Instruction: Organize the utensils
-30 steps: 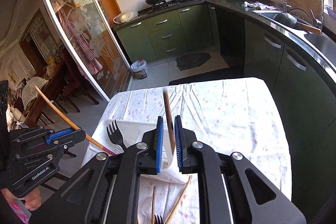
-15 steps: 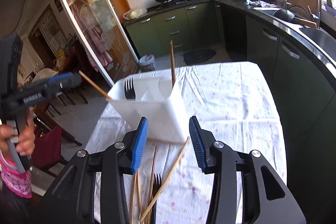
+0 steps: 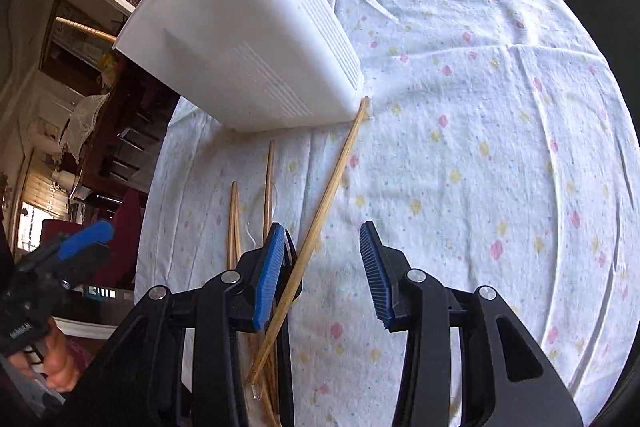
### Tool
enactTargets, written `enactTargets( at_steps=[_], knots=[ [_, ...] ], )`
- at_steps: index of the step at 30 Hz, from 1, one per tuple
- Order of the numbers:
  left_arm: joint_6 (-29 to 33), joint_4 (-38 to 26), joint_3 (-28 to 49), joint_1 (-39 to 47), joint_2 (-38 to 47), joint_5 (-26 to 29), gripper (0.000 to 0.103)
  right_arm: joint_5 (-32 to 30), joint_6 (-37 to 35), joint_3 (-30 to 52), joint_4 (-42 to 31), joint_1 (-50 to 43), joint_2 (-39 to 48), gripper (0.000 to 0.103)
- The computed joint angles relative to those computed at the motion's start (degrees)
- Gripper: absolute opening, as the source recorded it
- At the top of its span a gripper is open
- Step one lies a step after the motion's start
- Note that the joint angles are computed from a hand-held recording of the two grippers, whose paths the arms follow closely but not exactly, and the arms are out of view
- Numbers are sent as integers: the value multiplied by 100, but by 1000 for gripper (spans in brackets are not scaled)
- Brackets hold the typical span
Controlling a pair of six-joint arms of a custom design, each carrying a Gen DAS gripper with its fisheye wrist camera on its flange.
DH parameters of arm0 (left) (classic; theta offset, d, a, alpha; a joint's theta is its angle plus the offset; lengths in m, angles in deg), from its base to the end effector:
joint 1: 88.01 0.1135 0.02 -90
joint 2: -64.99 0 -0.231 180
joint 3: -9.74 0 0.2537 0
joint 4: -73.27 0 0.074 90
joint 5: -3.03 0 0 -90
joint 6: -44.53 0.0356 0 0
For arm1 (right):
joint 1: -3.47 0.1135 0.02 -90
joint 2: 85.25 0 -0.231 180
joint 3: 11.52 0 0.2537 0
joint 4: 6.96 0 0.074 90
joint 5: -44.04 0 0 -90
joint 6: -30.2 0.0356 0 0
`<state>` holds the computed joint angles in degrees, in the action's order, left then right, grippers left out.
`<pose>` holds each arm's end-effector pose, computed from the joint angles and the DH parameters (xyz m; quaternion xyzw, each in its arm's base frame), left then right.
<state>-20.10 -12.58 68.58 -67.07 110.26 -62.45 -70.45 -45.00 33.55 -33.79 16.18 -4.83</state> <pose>0.1327 0.0350 0.2358 0.0700 0.9635 -0.1337 0.2209 0.2291 0.0668 0.1004 -0.0337 0.9494 0.2558 0.1792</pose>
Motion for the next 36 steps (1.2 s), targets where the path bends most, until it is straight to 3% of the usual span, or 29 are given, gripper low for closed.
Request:
enactTargets(
  at_steps=[4,8,15,19,24,28,30,36],
  knots=[
    [-1085,1158,-774,-665,10,-341,40,132,86,-121,31,62,-236,41],
    [-2096,2113,-966,-1241,607,-612,39,163,-54,-204,-108,-81,-484,41],
    [-2964,2597,-1088,-1972,987,-1014,39,48,-162,-220,-122,-319,-526,41],
    [-3317,2874,-1064,-2284,1200,-1193,38,-34,-164,-259,-22,-337,-448,41],
    [-3518,3039,-933,-2580,1661,-1163,26,-191,-315,-440,-127,-558,-702,41],
    [-3581,3149,-944,-2716,1656,-1229,22,-257,-441,-527,-236,-762,-869,41],
    [-3568,3167,-925,-2750,1635,-1193,4,-282,-483,-555,-250,-837,-891,41],
    [-3400,3034,-926,-2704,1616,-1086,0,-246,-463,-546,-182,-789,-770,41]
  ],
)
